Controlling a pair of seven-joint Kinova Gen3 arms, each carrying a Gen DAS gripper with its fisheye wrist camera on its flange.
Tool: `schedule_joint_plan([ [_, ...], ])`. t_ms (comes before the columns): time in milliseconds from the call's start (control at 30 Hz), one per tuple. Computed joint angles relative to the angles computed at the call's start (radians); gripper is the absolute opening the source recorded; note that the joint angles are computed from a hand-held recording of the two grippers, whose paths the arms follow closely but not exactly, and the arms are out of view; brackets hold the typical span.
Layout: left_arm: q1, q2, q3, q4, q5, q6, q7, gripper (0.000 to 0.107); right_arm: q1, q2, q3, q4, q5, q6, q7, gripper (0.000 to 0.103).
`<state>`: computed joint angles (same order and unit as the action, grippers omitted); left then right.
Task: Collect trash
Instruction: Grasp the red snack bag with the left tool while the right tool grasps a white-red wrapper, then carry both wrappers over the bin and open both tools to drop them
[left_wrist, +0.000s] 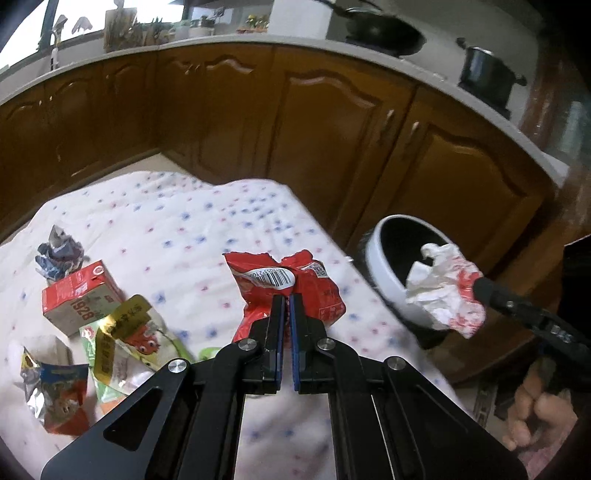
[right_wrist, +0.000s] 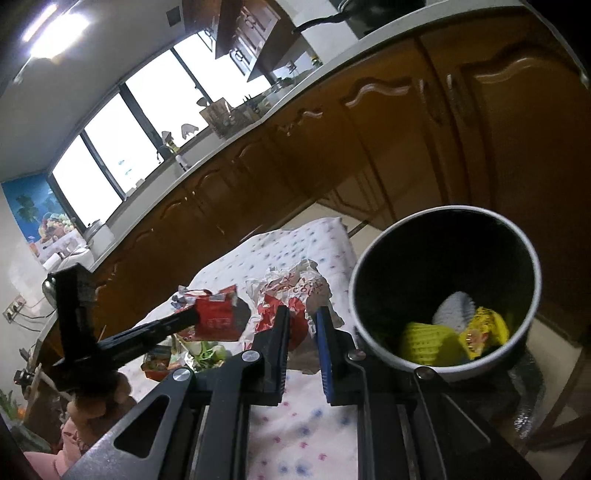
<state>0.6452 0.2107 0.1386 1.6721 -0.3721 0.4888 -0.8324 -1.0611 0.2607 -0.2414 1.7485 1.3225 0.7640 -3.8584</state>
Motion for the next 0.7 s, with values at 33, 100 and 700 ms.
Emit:
schedule_joint_plan([
  [33, 0.005, -0.005, 0.003, 0.001, -0.001, -0.005, 0.0, 0.002, -0.004, -0.003, -0.001, 0.002, -0.006, 0.013, 0.002, 0.015],
  [100, 0.014, -0.009, 0.009, -0.004, -0.005, -0.008, 0.001, 0.002, -0.009, -0.017, -0.004, 0.021, -0.008, 0.037, -0.009, 0.015],
  [700, 0.077, 0.075, 0.05, -0.174, 0.088, 0.025, -0.128, 0.002, 0.021, -0.094, -0.068, 0.083, -0.083, 0.207, 0.053, 0.015],
])
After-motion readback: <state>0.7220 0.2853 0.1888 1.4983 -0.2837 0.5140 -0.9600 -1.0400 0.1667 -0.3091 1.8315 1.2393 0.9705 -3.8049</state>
